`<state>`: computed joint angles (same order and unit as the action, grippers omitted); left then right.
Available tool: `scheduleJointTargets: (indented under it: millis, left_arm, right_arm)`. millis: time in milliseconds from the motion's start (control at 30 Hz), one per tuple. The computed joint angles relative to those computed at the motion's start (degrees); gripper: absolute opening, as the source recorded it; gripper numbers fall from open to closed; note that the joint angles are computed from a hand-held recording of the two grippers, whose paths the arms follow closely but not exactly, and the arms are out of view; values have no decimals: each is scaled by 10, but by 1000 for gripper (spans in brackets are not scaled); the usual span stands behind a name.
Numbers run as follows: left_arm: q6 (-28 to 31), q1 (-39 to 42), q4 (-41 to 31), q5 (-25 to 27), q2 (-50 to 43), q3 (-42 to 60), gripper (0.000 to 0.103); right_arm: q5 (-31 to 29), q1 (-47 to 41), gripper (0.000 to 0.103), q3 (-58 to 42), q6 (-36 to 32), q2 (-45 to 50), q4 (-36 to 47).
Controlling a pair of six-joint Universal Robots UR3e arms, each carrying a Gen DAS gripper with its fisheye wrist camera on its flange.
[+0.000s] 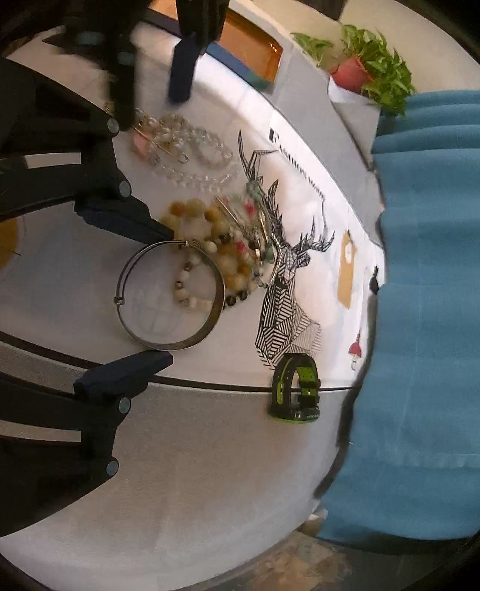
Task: Organize jewelry
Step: 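Grasp the pearl-beaded bar with the left tool while the right tool grasps the silver bangle, then carry both pieces to the orange tray and open both tools to release them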
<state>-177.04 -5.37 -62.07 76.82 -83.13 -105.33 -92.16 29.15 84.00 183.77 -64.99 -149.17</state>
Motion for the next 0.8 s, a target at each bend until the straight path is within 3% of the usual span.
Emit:
scheduleJointTargets:
  millis: [167, 467, 633, 800]
  left_arm:
    - [19, 14, -8, -22, 52, -43, 9]
    - [77, 70, -106, -47, 204, -108, 9]
    - [112, 126, -179, -81, 288, -101, 9]
    - [185, 228, -309, -135, 374, -65, 9]
  right_arm:
    - [-25, 8, 60, 86, 27, -61, -32]
    - [-115, 41, 60, 267, 142, -207, -39]
    - [-128, 54, 60, 276, 196, -241, -4]
    - [-159, 103, 60, 233, 259, -250, 65]
